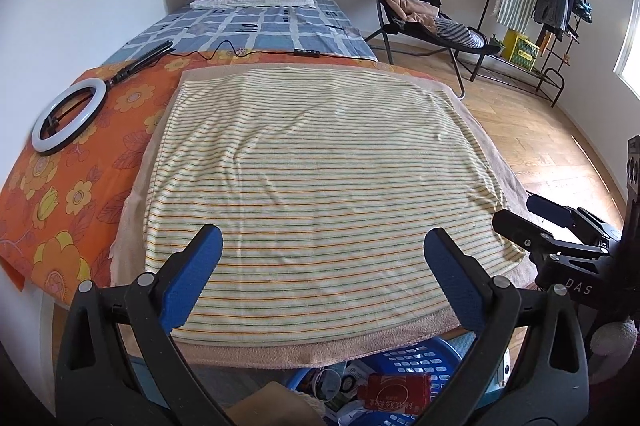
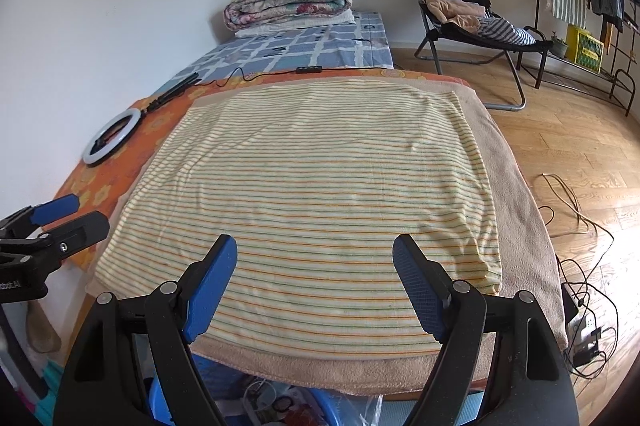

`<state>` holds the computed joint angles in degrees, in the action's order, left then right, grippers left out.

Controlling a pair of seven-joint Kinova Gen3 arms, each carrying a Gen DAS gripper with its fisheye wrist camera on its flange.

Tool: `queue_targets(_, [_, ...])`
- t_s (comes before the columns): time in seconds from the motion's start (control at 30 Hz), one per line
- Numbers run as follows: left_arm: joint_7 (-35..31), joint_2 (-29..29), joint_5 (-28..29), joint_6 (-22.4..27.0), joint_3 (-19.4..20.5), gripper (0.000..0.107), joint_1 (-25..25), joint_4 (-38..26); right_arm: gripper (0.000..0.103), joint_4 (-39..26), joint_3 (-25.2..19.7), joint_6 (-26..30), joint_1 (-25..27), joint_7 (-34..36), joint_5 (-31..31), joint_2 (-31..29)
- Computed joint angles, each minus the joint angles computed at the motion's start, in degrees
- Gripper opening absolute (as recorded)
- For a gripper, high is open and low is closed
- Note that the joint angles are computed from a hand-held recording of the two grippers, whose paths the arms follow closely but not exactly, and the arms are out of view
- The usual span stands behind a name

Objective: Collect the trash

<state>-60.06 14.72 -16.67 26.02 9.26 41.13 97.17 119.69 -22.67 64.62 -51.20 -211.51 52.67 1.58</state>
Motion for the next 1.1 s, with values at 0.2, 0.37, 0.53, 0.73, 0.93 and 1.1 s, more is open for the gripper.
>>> queue_targets(0.2, [1.7,0.2,-2.5,1.1,-0.8,0.102,1.8,-0.3,0.08,-0.6,0.1,0.3,-0.3,0.4,-0.2,0.7])
queue_targets(0.37, [3.0,0.1,-3.8,1.0,-1.0,0.102,2.3,-0.2,0.08,-1.5,0.2,2.1,-1.4,1.0,-0.2,1.5])
queue_targets(0.53, [3.0,0.1,-3.7,1.1,-0.6,0.102,1.8,-0.3,0.08,-1.7,0.6,2.2,-1.7,1.1,-0.5,1.8])
queue_targets(0.73, [3.1,0.0,-3.8,1.0,-0.5,0.102,1.8,-0.2,0.08,-1.8,0.8,2.4,-1.9,1.2,-0.7,2.1])
queue_targets(0.93, [3.4,0.1,-4.1,1.0,-0.6,0.102,2.0,-0.3,0.08,-1.7,0.9,2.3,-2.2,1.3,-0.8,2.3])
queue_targets(1.1, [3.7,0.1,-4.2,1.0,-0.6,0.102,2.1,-0.3,0.08,-1.8,1.0,2.5,-2.3,1.0,-0.8,2.3])
